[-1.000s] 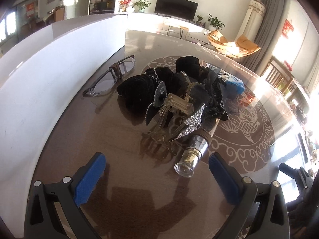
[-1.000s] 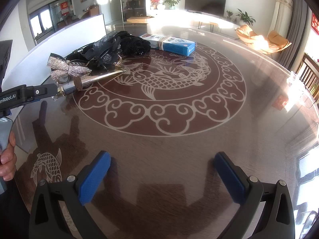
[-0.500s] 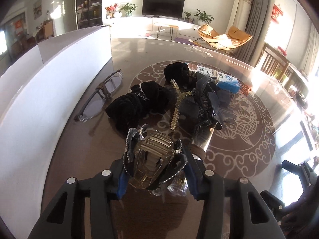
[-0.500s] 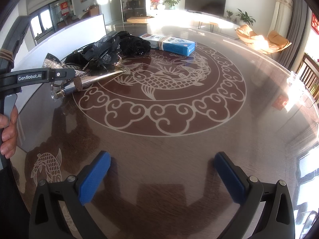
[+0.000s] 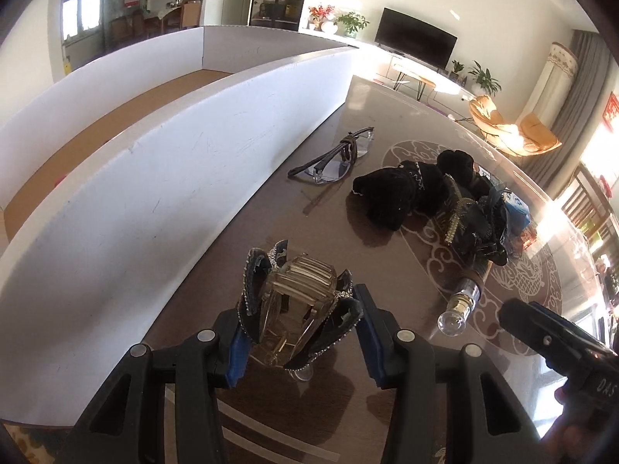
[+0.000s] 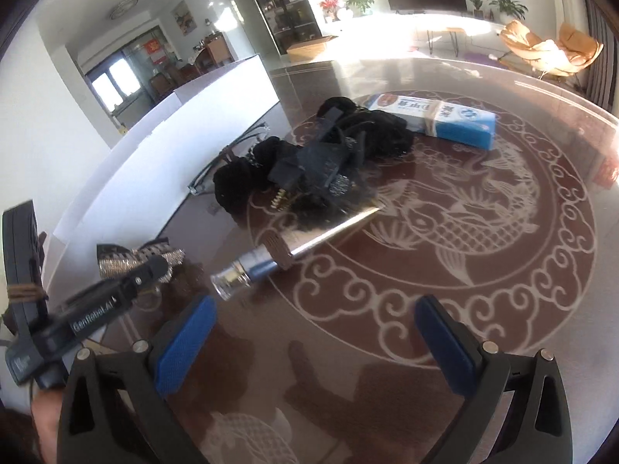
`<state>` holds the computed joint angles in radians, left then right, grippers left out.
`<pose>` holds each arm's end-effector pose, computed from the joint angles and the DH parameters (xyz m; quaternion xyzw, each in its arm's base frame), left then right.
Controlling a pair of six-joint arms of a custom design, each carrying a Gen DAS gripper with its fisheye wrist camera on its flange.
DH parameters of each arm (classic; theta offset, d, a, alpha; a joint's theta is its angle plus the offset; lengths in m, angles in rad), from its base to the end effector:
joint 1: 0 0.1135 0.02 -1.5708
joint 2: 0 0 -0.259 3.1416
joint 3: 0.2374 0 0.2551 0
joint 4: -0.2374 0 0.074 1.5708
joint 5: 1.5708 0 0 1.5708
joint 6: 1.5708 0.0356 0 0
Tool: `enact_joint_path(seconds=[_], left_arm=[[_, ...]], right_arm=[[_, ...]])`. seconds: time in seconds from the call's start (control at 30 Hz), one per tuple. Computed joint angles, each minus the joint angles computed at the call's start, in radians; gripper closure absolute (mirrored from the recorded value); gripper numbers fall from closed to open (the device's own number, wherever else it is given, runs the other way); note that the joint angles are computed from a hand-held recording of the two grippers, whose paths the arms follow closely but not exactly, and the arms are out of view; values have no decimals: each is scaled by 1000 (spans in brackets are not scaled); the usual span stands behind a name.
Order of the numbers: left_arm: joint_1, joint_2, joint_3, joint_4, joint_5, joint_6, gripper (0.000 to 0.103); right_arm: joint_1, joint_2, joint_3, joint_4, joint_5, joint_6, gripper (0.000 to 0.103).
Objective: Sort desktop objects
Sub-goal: 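Grasp the rhinestone hair clip with the left tool while right grasps the gold tube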
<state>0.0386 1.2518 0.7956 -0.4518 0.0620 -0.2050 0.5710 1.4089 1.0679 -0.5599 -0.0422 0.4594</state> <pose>0.2551 0.0076 0.2177 -0.1048 0.9394 -0.0562 0.3216 0.2516 0.1634 0.2568 -0.0596 0.9424 0.1793 0.2762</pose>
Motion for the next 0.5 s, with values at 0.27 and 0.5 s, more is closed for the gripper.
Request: enact_joint_path(seconds=[0.27, 0.5], left_arm=[[-34, -16, -6, 1, 31, 38, 55], [-159, 6, 7, -7, 42, 119, 55]], right_arm=[[126, 224, 204, -125, 252, 60, 58], [57, -103, -92, -117, 251, -64, 72]])
